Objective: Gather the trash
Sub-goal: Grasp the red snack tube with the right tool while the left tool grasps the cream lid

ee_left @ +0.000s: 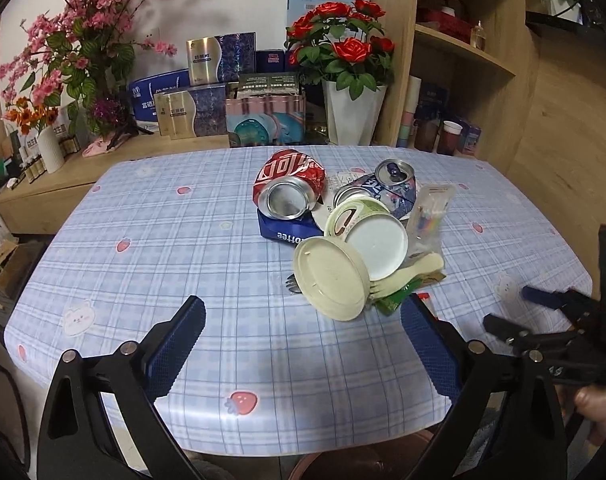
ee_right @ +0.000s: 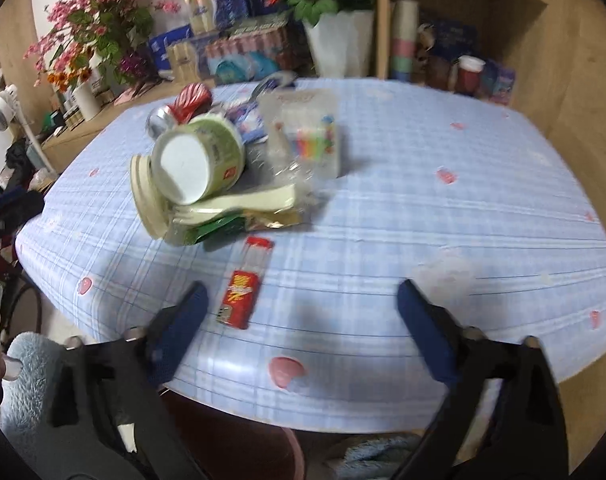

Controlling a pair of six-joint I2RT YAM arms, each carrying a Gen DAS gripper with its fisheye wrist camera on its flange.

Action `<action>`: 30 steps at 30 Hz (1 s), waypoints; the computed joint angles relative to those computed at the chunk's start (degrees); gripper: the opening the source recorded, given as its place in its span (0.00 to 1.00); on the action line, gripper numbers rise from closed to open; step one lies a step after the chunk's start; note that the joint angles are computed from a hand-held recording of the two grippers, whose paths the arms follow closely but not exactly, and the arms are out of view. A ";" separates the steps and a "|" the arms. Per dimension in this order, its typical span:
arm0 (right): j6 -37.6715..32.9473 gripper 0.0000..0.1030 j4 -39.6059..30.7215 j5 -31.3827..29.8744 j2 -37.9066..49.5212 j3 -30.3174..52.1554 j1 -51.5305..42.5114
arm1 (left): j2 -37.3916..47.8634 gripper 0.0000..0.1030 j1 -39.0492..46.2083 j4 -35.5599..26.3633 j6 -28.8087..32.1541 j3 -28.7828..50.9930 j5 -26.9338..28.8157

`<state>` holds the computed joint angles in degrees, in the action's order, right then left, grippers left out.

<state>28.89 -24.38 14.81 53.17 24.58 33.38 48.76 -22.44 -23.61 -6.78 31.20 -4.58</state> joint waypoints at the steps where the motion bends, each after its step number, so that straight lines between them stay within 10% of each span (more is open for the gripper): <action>1: -0.34 0.73 1.95 -1.14 2.36 -0.05 -0.10 | 1.36 0.87 0.55 0.79 -0.13 0.21 0.55; 14: -1.59 0.47 16.91 -2.26 29.45 7.23 2.06 | 9.61 0.72 3.18 5.54 -0.77 1.13 5.59; 30: -3.74 0.26 20.30 -2.82 24.95 1.51 0.56 | 26.15 0.44 1.43 11.55 -6.81 7.35 11.48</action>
